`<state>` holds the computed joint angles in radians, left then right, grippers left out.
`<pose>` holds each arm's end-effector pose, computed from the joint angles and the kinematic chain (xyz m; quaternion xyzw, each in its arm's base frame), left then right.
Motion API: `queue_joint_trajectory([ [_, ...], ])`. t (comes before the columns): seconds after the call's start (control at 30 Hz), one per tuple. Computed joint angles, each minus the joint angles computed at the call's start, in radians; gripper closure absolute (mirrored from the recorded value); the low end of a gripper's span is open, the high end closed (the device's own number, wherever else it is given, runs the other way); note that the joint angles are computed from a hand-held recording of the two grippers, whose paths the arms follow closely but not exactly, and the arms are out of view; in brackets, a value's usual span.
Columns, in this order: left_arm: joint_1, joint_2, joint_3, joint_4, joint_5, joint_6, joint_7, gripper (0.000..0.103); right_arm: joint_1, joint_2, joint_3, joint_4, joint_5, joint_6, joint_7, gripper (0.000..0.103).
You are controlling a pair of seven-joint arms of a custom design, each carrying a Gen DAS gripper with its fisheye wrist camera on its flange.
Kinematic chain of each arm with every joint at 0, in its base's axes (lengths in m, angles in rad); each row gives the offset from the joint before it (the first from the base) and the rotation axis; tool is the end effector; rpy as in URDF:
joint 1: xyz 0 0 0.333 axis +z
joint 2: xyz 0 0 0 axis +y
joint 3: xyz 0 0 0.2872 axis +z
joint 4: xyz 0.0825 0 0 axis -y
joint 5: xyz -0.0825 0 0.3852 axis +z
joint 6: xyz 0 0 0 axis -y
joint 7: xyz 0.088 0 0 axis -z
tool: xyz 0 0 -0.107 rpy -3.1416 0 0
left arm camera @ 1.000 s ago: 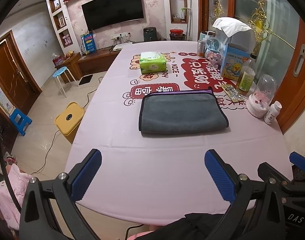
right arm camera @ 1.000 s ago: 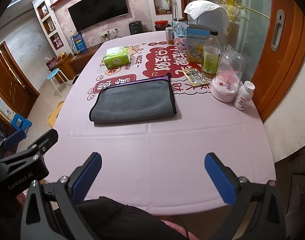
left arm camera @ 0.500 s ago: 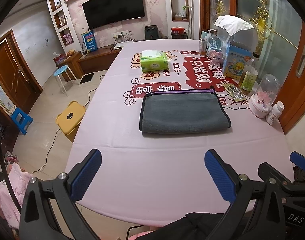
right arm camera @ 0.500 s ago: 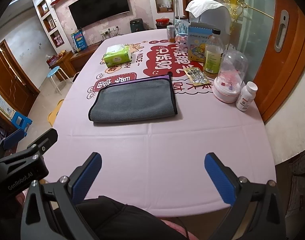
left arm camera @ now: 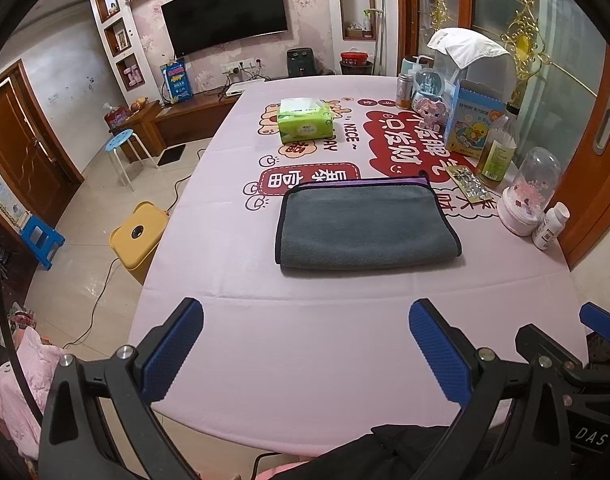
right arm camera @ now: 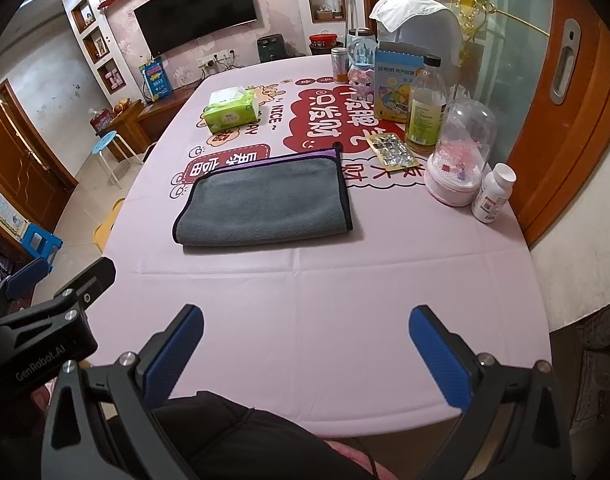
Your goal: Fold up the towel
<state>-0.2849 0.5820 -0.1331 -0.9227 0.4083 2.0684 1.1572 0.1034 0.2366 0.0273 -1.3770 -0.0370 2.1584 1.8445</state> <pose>0.6943 -0.2471 0.5970 -0.6520 0.6871 -0.1952 0.2543 0.6614 0.0831 0.6130 -0.6340 0.7249 -0.1604 0.2165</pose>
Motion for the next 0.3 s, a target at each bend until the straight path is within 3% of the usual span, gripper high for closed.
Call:
queue_joint_trajectory([
  [0.3, 0.0, 0.002, 0.001, 0.003, -0.002, -0.002, 0.003, 0.001, 0.0, 0.003, 0.0, 0.006, 0.002, -0.005, 0.0, 0.0],
])
